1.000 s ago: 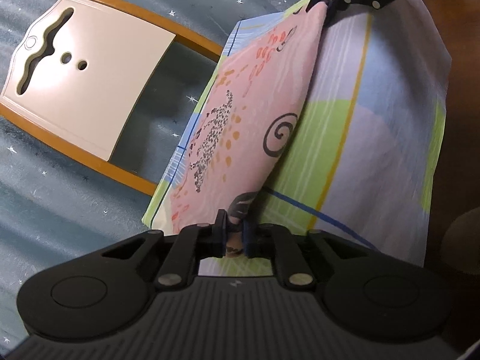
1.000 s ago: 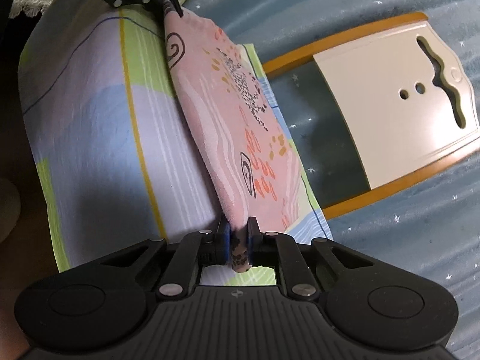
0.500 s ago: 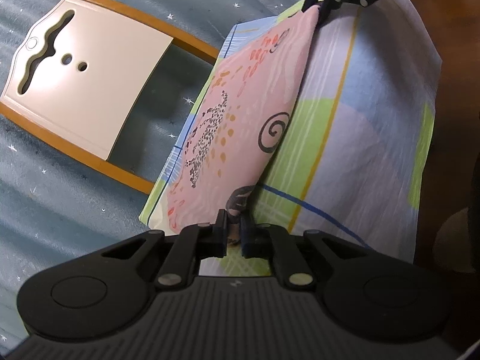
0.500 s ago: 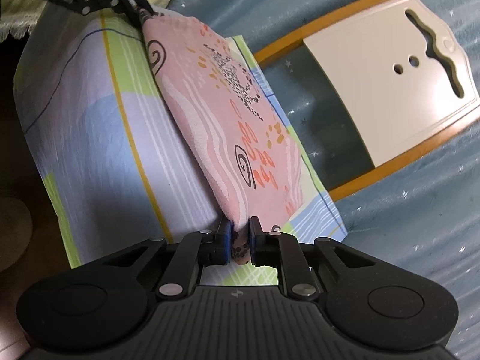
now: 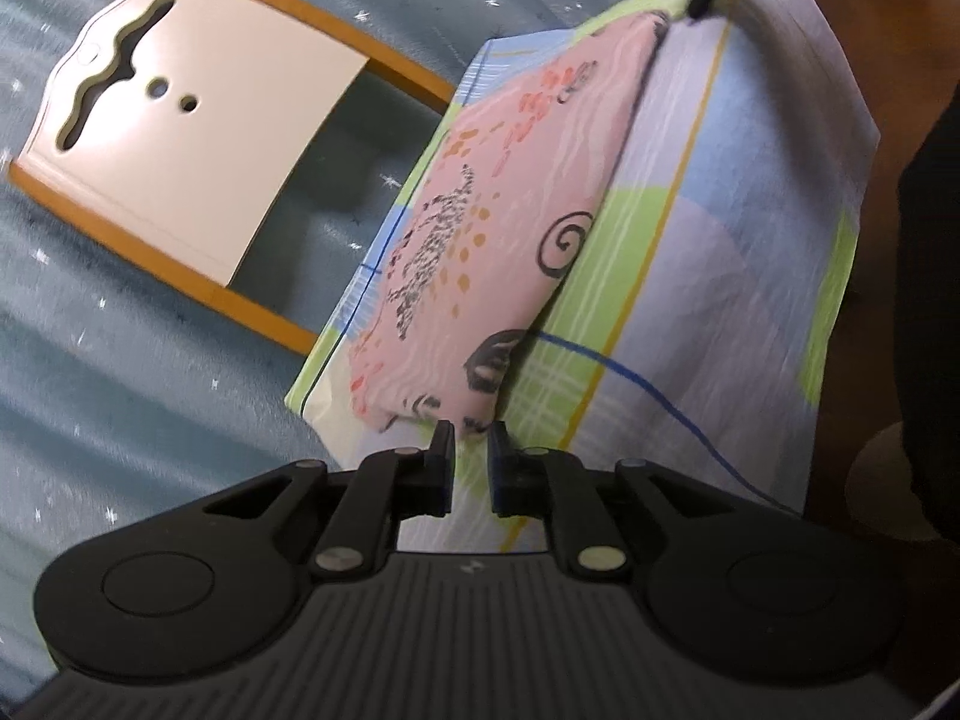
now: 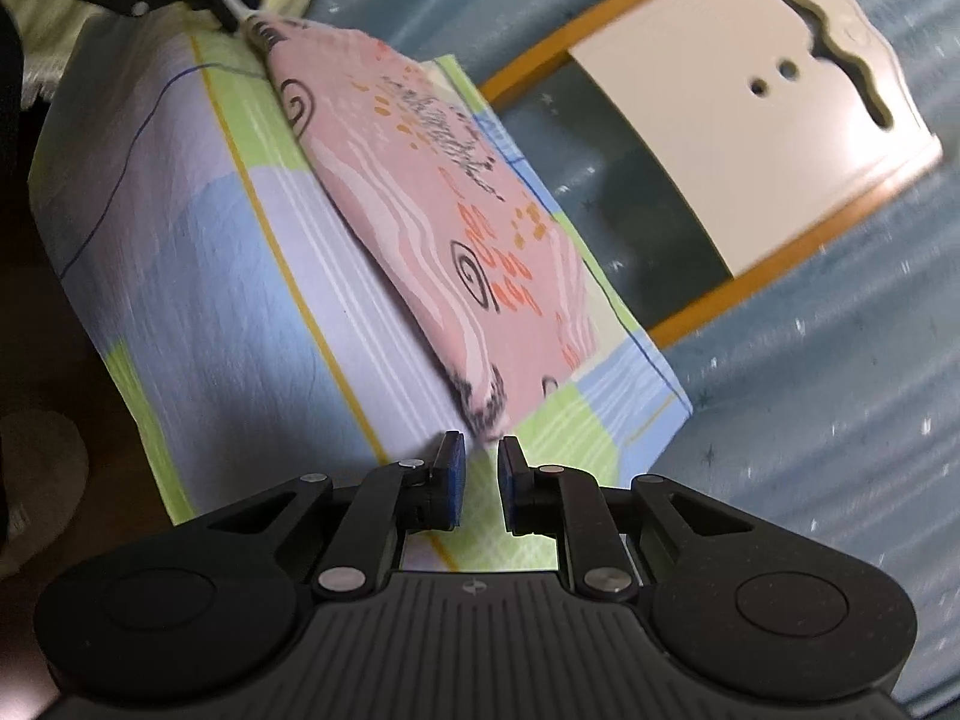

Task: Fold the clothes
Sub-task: 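Lower the pants onto the chair seat and open both grippers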

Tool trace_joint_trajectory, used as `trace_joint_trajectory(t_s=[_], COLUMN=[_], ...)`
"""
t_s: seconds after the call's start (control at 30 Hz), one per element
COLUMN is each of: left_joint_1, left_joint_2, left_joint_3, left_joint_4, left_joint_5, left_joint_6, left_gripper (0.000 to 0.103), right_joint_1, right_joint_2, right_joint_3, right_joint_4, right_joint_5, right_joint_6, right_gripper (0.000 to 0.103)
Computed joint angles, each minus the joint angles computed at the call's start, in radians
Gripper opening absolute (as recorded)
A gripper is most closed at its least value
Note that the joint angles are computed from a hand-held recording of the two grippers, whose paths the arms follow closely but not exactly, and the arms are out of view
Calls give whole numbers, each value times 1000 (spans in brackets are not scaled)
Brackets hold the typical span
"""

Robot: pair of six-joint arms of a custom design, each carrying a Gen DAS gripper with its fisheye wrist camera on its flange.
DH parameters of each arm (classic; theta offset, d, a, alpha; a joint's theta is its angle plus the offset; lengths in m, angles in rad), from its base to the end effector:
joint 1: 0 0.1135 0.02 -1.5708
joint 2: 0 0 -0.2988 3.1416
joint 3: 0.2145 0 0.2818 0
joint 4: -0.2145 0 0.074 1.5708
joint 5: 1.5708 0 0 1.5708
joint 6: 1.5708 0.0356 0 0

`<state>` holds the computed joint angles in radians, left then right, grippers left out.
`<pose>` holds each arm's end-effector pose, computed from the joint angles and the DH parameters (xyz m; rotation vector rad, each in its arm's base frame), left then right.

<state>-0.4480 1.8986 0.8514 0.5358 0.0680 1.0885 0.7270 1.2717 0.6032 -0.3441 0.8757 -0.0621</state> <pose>0.3607 -0.1760 0.1343 1.4867 1.4785 0.3187 0.1949 0.1367 0.1933 -0.5823 2.1785 -0.7800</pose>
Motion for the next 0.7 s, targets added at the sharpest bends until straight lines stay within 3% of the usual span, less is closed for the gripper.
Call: trace_joint_trajectory(t_s=[0.23,0.4,0.6,0.7], left_joint_1=[18,-5,-20,-10], left_joint_2=[-77,-40,35,55], left_joint_3=[54,162,215,184], left_joint_4=[-135,-257,-269,-210], left_joint_5=[19,9,26,47], left_joint_6=[-205,-362,-427,-389], left_gripper=[10,10,9,9], right_joint_1=[30,-29,-100,-146], right_joint_2=[-122,-149,-123,-81], right_joint_3=[-36,-25,-26,-25], right_joint_4=[-11,41,175,244], right_joint_5=[-24,-117,-204,-265], right_joint_6=[259,340,379,390], right_gripper=[17,18,20,20])
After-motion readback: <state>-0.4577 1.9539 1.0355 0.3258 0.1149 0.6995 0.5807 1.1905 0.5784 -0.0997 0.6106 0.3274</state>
